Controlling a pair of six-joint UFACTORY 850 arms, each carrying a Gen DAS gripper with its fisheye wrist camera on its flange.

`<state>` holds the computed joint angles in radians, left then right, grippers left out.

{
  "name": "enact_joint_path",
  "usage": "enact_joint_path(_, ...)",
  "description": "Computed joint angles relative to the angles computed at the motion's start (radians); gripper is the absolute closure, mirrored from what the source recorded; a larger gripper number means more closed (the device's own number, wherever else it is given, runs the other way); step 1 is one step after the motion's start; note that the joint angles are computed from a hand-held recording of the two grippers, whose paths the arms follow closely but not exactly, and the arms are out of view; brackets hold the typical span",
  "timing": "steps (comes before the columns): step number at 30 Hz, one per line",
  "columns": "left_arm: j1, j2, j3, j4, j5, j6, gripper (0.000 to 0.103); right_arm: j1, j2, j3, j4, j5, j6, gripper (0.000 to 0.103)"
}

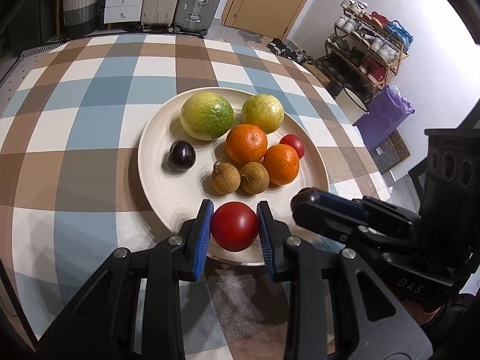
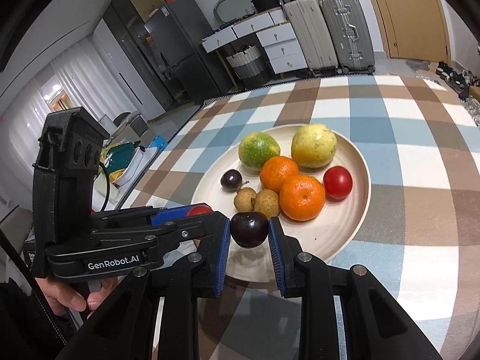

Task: Organize fruits
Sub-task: 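Carry the tomato and plum over the cream plate, then lower both fruits onto the plate and open both tools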

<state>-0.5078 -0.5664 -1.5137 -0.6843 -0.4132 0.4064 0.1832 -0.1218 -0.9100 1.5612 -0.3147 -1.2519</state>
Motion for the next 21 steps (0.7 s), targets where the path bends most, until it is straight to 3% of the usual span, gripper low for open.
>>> enact_joint_path(8, -0.001, -0.014, -0.011, -0.010, -0.002, 0.002, 0.076, -0.001, -0.021, -0.011, -0.002, -0.002, 0.003, 0.077)
enact_joint_path(12, -0.005, -0.007, 0.003, -0.016, 0.035, -0.011, 0.076, 0.002, -0.028, -0.020, 0.005, 0.000, -0.003, 0.076)
enact_joint_path(16, -0.006, 0.000, 0.010, -0.019, 0.035, -0.012, 0.076, 0.004, -0.018, -0.014, 0.045, 0.000, -0.044, 0.064)
enact_joint_path(20, -0.010, 0.021, 0.032, -0.018, 0.050, -0.012, 0.075, 0.010, 0.020, 0.013, 0.172, 0.026, -0.179, 0.061)
enact_joint_path(21, -0.011, 0.028, 0.039, -0.019, 0.056, -0.012, 0.071, 0.010, 0.030, 0.021, 0.208, 0.029, -0.213, 0.059)
